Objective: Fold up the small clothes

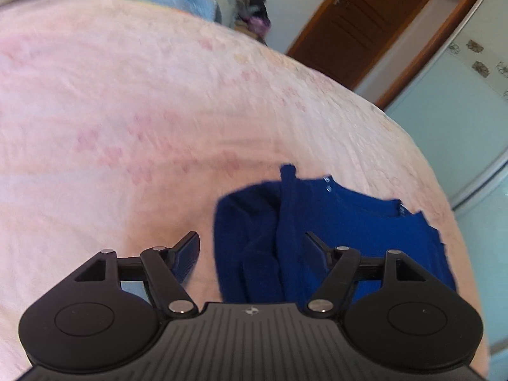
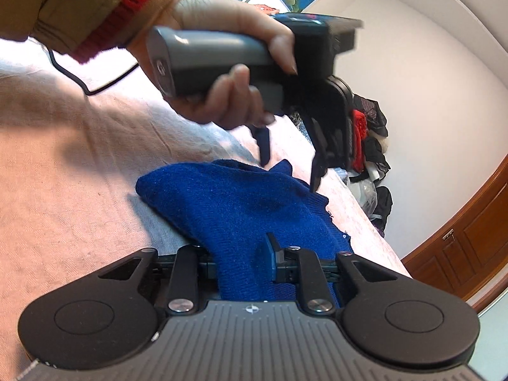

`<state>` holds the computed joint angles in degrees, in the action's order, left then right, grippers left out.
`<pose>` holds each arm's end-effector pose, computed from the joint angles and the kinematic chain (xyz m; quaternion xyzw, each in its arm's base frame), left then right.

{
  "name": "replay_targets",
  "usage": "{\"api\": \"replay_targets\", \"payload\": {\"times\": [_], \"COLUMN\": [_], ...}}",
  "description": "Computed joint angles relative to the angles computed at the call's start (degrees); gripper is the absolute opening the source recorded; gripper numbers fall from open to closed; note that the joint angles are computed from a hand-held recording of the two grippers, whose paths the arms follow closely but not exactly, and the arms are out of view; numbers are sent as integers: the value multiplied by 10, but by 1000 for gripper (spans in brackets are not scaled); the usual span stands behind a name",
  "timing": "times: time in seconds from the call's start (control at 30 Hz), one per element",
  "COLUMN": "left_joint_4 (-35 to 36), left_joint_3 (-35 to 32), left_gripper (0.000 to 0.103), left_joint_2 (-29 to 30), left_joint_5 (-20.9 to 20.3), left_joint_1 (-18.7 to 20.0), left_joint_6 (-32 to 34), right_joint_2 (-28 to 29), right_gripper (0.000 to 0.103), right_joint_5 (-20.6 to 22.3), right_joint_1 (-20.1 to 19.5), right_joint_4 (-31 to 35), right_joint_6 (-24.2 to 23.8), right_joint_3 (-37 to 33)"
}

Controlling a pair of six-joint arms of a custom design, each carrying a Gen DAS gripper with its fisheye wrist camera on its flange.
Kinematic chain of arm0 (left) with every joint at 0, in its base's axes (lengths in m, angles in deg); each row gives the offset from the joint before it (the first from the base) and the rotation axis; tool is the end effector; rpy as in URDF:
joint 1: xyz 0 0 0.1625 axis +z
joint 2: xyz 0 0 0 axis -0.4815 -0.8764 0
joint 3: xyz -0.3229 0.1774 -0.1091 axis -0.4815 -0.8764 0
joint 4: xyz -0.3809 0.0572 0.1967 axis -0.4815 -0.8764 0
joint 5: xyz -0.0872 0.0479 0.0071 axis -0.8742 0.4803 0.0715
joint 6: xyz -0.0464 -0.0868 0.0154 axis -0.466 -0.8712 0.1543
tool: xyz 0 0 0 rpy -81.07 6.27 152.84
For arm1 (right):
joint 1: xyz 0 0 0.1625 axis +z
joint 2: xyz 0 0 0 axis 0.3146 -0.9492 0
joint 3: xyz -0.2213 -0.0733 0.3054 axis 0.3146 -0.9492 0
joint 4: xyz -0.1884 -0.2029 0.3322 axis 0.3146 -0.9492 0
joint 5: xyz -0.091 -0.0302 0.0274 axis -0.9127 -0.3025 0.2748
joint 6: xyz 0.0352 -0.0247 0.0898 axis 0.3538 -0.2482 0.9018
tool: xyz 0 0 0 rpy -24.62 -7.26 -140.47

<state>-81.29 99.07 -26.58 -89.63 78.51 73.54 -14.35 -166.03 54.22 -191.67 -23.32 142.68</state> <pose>-0.3992 -0.7022 -0.1293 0.2835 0.9490 -0.1345 0.0299 0.0040 -0.3954 0.1994 0.4312 -0.6375 0.3387 0.5412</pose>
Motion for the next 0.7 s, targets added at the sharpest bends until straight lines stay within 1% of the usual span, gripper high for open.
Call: {"api": "replay_targets", "payload": {"times": [0.07, 0.13, 0.23, 0.3, 0.33, 0.37, 0.4, 0.43, 0.5, 0.57, 0.6, 0.63, 0.67, 0.7], "left_joint_4": [1, 9, 8, 7, 5, 5, 9, 12, 23, 15, 6, -6, -15, -25], "left_joint_3": [-13, -35, -58, -66, -66, -65, -67, -67, -70, -62, -54, -45, -36, -27], "left_gripper": [87, 88, 88, 87, 84, 67, 47, 40, 16, 13, 12, 12, 11, 11], "left_joint_2": [9, 25, 46, 53, 54, 55, 56, 55, 54, 49, 47, 44, 41, 39], "left_joint_5": [-34, -58, -61, -49, -39, -24, -3, 13, 18, 13, 22, 36, 49, 64], "left_joint_1": [6, 7, 3, -3, -6, -10, -14, -16, -13, -11, -14, -20, -27, -34], "left_joint_6": [-3, 5, 16, 20, 21, 23, 23, 20, 0, -19, -16, -10, -4, 3], "right_joint_2": [7, 9, 7, 9, 8, 9, 8, 7, 3, -4, -10, -21, -34, -44], "right_gripper": [30, 30, 32, 32, 32, 32, 32, 32, 31, 25, 21, 12, 12, 9], "right_joint_5": [-2, -2, 1, 1, 0, -1, -3, -4, -4, -3, -3, -2, -2, -2], "right_joint_1": [2, 3, -1, -2, -1, -1, 1, 1, 3, 2, 2, 1, 0, 0], "right_joint_4": [-3, -6, 2, 1, 3, 5, 7, 8, 15, 28, 40, 61, 82, 99], "right_joint_6": [-4, -4, -5, -4, -4, -3, -1, 0, -1, -1, 1, 6, 13, 21], "right_joint_3": [-6, -6, -17, -20, -20, -21, -21, -20, -18, -18, -16, -16, -15, -14]}}
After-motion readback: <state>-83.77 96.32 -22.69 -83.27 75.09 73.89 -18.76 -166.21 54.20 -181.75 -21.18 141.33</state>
